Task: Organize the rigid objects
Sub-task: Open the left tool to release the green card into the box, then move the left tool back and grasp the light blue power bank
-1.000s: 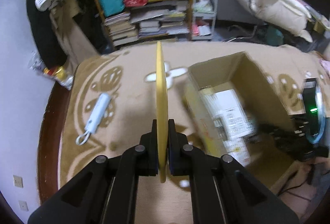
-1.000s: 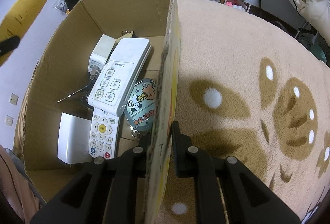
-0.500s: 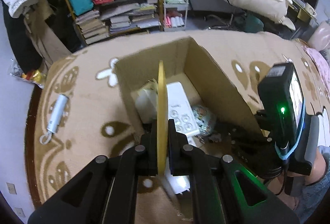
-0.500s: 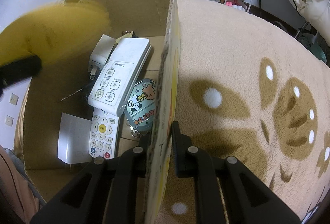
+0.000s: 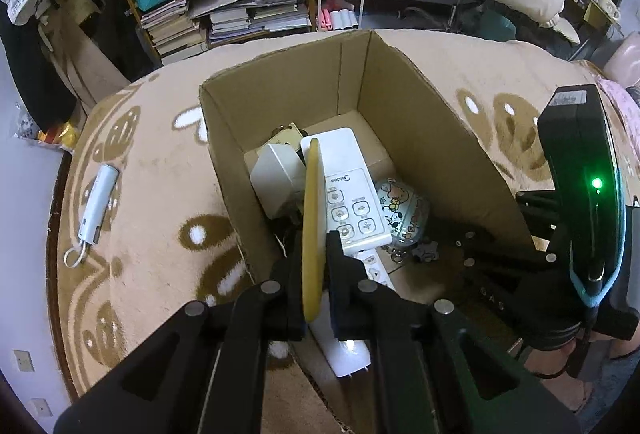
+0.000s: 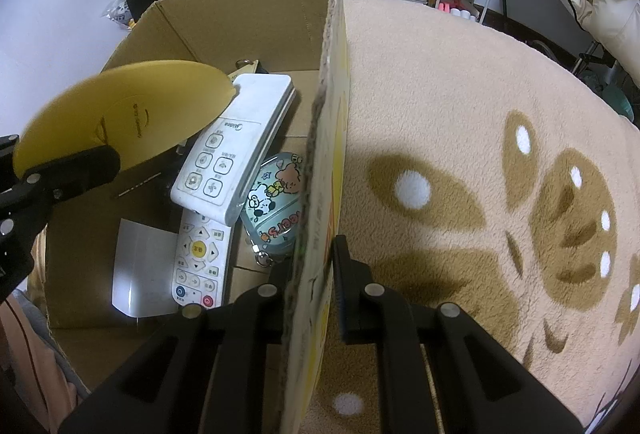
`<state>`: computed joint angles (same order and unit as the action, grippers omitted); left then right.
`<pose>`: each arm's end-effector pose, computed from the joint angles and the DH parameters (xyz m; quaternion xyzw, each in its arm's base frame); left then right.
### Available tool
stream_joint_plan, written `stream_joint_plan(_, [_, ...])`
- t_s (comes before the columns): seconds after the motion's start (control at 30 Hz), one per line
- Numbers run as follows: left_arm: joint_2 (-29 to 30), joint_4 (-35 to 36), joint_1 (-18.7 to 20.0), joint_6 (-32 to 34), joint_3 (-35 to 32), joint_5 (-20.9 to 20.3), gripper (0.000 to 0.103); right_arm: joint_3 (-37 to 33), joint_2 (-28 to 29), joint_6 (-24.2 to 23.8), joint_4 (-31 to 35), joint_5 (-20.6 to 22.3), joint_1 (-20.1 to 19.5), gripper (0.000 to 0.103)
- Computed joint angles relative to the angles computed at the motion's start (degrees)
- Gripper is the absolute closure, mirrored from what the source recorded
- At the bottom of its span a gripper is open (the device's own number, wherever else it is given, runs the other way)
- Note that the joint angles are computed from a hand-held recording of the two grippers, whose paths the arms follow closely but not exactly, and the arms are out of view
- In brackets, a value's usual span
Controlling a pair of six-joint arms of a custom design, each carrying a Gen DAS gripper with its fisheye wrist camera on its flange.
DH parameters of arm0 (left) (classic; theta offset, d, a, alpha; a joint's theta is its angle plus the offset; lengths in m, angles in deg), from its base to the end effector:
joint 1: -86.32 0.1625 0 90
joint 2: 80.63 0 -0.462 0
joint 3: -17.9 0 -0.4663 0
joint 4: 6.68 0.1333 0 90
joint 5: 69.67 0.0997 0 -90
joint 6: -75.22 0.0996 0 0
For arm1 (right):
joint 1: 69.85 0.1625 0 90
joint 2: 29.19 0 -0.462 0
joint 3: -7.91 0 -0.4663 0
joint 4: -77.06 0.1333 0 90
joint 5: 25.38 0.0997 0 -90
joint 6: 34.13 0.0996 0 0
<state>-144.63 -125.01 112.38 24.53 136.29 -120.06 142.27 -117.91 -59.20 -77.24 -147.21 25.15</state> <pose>-0.3896 -0.4096 0.0859 0.1816 0.9017 -0.1633 0.3568 0.1204 -0.4491 0.2427 0.2032 -0.9280 0.1064 0.2936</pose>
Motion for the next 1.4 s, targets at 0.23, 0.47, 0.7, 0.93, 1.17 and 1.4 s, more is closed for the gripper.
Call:
stream_joint_plan(0.23, [-0.6, 0.7, -0.3, 0.5, -0.3, 0.8, 0.092, 0.0, -0.1, 0.0, 0.1, 0.1, 0.0, 0.090])
stream_joint_plan(0.47, [-1.8, 2.4, -0.7, 0.3, -0.4, 1.5, 0.085, 0.0, -0.1, 0.1, 0.2, 0.0, 0.1, 0.090])
stream_joint_plan(0.7, [-5.0, 2.3, -0.4, 2.8, 0.3, 5.1, 0.045, -0.1, -0.3, 0.0, 0.6, 0.1, 0.0, 0.090])
stream_joint_plan(0.93, [-8.4, 2.7, 3.3, 4.1, 0.4, 8.1, 0.016, -0.1, -0.2, 0.3, 1.0, -0.2, 0.1, 0.090])
stream_joint_plan(1.17, [-10.5, 4.8, 8.8, 7.0, 0.5, 11.4, 0.016, -0.5, -0.1, 0.6, 1.6, -0.2, -0.1, 0.090])
stream_joint_plan(1.4, [-12.6, 1.8, 15.9, 7.8, 2.1, 13.1, 0.016, -0.3, 0.1, 0.7, 1.0, -0.9, 0.1, 0.090])
